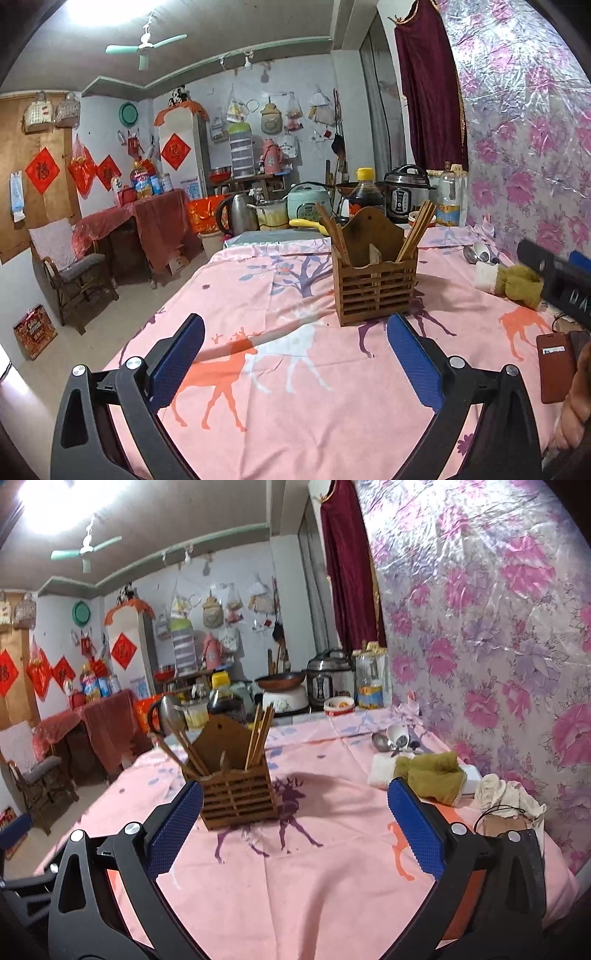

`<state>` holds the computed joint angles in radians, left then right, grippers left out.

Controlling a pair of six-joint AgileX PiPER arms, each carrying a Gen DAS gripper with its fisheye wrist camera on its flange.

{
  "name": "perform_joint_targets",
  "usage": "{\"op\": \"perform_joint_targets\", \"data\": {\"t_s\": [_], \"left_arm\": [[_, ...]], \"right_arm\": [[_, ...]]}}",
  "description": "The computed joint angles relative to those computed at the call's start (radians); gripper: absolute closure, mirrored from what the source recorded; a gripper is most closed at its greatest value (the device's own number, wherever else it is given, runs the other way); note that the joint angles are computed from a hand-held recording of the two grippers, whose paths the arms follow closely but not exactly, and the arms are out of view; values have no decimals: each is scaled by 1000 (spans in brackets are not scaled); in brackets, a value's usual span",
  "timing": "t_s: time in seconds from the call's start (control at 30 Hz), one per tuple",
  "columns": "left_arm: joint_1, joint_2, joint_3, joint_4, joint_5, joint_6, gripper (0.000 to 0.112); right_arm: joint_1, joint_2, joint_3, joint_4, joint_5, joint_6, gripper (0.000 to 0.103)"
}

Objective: Organize utensils

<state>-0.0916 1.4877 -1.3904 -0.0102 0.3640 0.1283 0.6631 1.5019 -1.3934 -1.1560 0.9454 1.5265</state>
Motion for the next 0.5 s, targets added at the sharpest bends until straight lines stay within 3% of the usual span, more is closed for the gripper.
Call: {"op": "perform_joint_targets", "data": {"t_s": [0.13,0.5], "left_arm": [[11,21,-30,-26,37,11,15],[8,4,-18,4,31,-20,15]], "right_arm": [[-3,15,-6,30,-14,-35,7],[29,19,-12,28,-9,-57,7]]}}
